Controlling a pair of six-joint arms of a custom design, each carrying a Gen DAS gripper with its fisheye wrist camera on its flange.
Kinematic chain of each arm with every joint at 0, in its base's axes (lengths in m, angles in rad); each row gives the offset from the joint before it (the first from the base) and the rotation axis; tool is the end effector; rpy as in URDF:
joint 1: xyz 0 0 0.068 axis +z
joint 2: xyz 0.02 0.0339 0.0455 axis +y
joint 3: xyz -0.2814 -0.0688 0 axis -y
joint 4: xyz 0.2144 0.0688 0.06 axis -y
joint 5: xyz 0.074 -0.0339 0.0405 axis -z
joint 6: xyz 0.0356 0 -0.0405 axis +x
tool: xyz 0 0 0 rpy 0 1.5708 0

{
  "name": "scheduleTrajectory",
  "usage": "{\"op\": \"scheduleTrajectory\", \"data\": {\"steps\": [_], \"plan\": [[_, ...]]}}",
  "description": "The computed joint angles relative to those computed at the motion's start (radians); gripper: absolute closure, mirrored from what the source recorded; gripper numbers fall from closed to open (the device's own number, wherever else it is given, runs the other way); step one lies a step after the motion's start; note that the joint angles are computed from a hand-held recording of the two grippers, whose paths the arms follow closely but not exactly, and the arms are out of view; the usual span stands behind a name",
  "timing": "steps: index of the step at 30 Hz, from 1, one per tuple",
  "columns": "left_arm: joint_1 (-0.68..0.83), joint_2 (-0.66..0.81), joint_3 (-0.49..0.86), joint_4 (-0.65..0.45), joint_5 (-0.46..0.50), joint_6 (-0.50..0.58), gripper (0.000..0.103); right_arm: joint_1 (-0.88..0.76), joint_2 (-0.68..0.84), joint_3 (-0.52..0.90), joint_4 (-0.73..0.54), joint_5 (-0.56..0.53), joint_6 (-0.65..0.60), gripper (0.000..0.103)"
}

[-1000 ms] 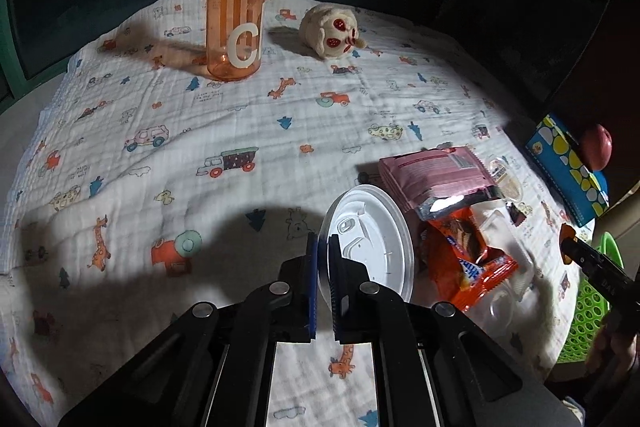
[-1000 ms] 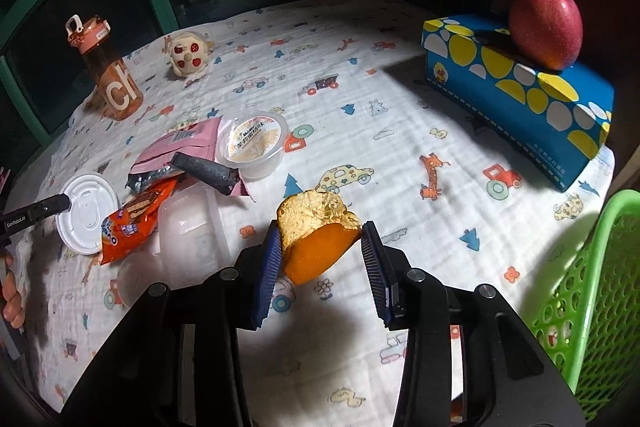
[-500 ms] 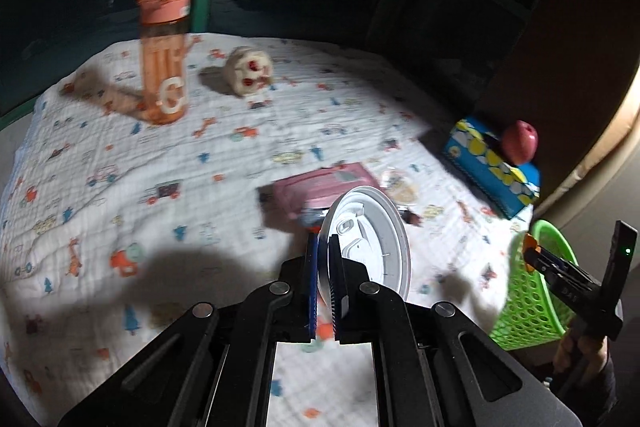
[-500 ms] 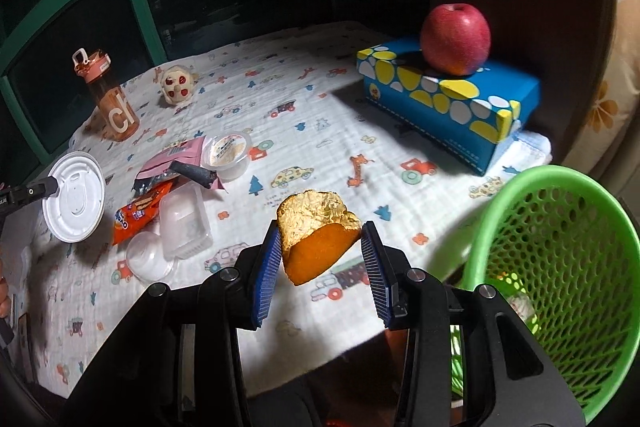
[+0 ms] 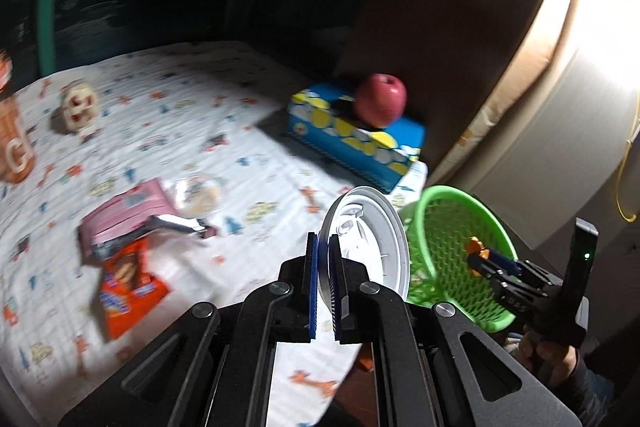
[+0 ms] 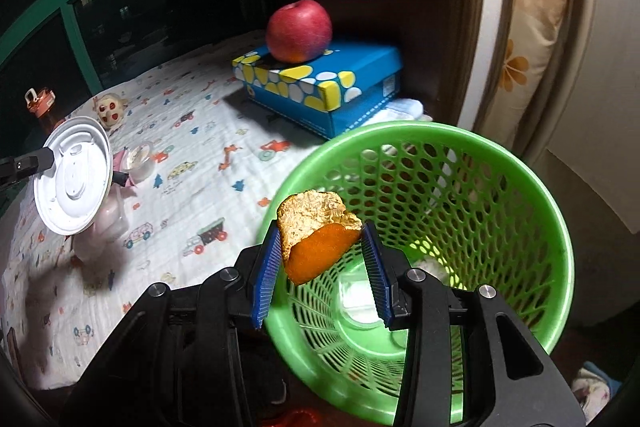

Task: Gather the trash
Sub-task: 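Carry the bread slice in the right tool while the left tool carries the white lid to the basket, then open the right tool to drop the bread while the left tool drops the white lid into the basket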

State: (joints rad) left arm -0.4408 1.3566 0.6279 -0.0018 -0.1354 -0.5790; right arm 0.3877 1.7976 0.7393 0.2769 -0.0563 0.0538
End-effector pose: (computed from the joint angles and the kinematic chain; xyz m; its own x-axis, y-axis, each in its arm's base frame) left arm 0.2204 -0.0987 0.2176 -0.6867 -0.2755 -0.6727 -0.0525 0.9418 -0.3322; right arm 0.2941 0.1223 0.1531 -0.6733 -0.2170 -0.7068 -0.3788 0.9222 0.0777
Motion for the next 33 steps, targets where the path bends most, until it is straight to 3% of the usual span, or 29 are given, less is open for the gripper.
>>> {"op": "scheduleTrajectory", "data": {"steps": [7, 12, 16, 29, 33], "plan": [[-0.117, 0.223, 0.221, 0.012, 0.001, 0.013, 0.098, -0.116, -0.008, -0.048, 0.016, -0.043, -0.033, 0.06], [-0.164, 0.355, 0.371, -0.009, 0.02, 0.037, 0.098, -0.177, -0.029, -0.084, 0.03, -0.068, -0.046, 0.047], [-0.187, 0.453, 0.477, -0.043, 0.033, 0.044, 0.098, -0.219, -0.054, -0.109, 0.036, -0.088, -0.059, 0.042], [-0.241, 0.65, 0.652, -0.097, 0.077, 0.039, 0.097, -0.329, -0.125, -0.193, 0.068, -0.145, -0.078, 0.033], [-0.256, 0.679, 0.671, -0.096, 0.086, 0.036, 0.083, -0.346, -0.139, -0.21, 0.07, -0.155, -0.083, 0.032]]}}
